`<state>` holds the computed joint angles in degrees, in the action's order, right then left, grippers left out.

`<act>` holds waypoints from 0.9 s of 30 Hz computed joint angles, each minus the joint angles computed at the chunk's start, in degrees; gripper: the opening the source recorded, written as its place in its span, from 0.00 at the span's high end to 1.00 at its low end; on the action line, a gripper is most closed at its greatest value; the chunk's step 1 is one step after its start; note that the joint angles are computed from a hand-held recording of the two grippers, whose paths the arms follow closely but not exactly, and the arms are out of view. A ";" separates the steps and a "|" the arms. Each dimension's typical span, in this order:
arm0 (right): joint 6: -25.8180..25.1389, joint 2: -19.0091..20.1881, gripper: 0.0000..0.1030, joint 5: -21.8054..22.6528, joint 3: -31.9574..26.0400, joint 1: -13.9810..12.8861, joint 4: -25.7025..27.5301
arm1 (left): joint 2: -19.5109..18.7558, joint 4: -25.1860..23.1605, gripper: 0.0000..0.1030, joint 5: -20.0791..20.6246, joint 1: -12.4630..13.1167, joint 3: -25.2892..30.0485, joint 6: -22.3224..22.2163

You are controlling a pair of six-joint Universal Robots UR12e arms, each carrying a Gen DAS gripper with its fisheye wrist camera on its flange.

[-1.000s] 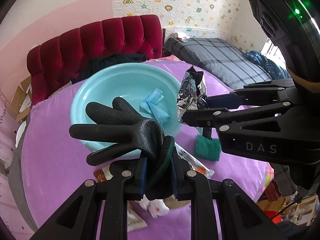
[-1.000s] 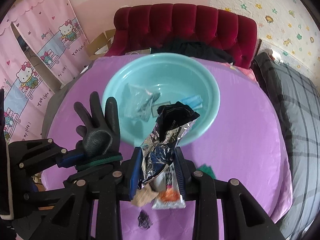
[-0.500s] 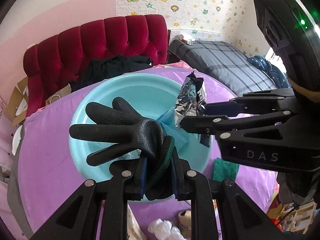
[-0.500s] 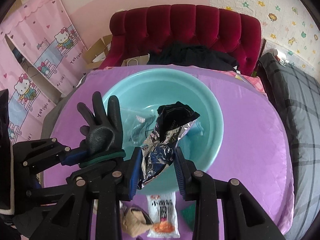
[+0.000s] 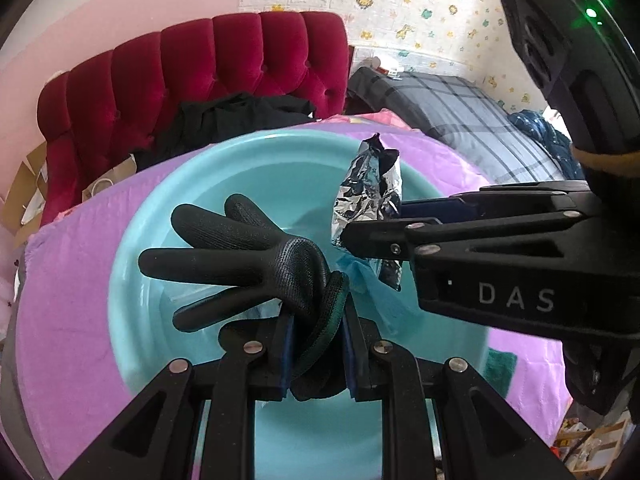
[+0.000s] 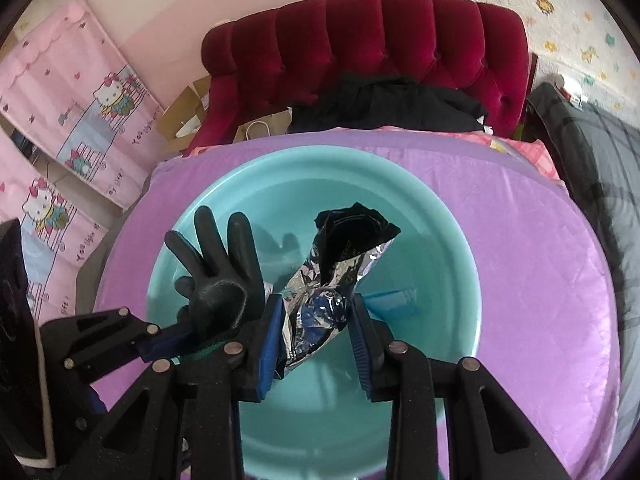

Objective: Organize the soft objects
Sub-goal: 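Carry the glove and foil wrapper over the teal basin with both tools, then open both tools to drop the glove and foil wrapper into the basin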

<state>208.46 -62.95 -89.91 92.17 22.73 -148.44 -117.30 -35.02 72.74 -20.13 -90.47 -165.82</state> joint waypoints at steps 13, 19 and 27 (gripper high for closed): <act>-0.18 2.52 0.62 0.28 -1.81 -0.77 1.61 | -1.89 -0.48 0.76 1.55 -0.52 1.55 -0.15; -0.08 2.15 0.46 -0.95 -1.62 -0.57 0.66 | -1.55 0.93 0.30 4.52 -0.94 1.11 -2.30; 1.32 0.71 0.01 -3.72 -0.35 0.05 -0.03 | -0.14 3.80 0.00 8.09 -1.28 -0.72 -3.71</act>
